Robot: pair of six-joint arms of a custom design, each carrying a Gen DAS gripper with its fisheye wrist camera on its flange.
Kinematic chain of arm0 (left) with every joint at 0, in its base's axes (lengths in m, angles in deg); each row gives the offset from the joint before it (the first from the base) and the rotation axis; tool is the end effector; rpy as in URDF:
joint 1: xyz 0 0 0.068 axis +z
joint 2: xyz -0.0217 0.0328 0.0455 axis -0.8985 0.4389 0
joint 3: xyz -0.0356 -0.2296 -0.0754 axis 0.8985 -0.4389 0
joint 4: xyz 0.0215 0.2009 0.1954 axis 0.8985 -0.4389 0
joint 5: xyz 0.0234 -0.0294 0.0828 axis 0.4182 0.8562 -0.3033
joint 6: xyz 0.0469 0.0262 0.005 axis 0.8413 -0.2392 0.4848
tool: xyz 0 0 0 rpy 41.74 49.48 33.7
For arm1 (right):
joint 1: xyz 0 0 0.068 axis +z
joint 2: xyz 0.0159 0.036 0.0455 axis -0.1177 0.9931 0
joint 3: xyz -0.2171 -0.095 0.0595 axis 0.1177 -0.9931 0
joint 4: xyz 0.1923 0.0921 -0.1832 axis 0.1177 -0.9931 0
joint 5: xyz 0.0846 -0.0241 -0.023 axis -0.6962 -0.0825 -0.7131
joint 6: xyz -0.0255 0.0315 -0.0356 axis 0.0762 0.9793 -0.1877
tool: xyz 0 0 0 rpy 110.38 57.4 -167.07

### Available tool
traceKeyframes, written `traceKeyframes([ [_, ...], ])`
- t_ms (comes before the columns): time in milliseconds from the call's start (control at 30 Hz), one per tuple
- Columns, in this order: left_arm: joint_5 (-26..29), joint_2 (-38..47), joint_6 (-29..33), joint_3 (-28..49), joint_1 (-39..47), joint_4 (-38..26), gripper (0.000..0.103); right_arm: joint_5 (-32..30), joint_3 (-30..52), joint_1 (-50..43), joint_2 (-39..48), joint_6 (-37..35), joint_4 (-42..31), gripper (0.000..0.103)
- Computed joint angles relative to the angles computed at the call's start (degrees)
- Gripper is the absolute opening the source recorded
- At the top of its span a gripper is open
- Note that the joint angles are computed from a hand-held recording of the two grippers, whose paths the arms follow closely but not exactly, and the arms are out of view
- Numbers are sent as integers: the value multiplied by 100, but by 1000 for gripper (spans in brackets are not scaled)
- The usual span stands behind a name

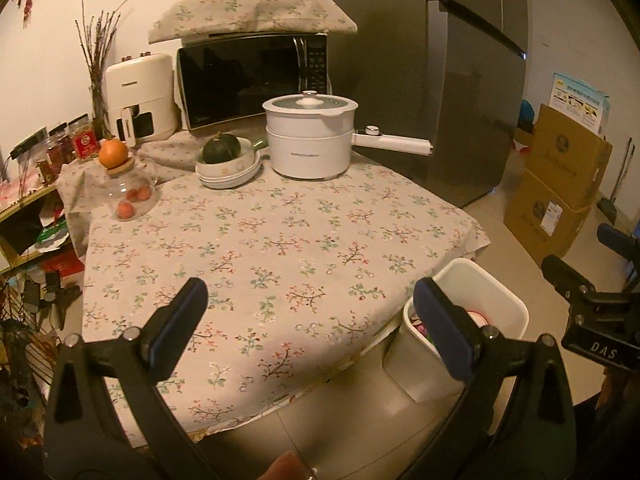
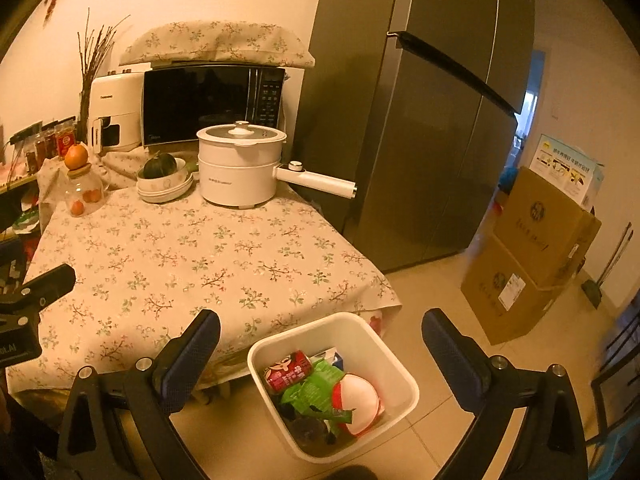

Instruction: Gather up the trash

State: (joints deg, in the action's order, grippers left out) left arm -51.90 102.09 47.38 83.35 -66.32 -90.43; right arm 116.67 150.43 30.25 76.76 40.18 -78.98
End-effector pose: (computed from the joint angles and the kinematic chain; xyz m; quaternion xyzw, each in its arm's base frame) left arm 0.3224 -0.0178 0.4048 0.1044 0.8867 -0.0392 0.4487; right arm 0.2725 0.1755 0.4133 0.0519 0.8833 -0.1142 0.4516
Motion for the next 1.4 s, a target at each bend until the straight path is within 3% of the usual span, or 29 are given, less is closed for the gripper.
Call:
traceKeyframes([
  [467,-160,-241,-212,-234,92,207,102,38,-44,96,-16,-178,377,102],
  [900,-219,-596,-444,-491,162,521,102,168,-453,208,-458,-567,1293,103],
  [1400,-300,-617,-503,-510,128,522,102,43,-394,185,-372,-549,1219,103],
])
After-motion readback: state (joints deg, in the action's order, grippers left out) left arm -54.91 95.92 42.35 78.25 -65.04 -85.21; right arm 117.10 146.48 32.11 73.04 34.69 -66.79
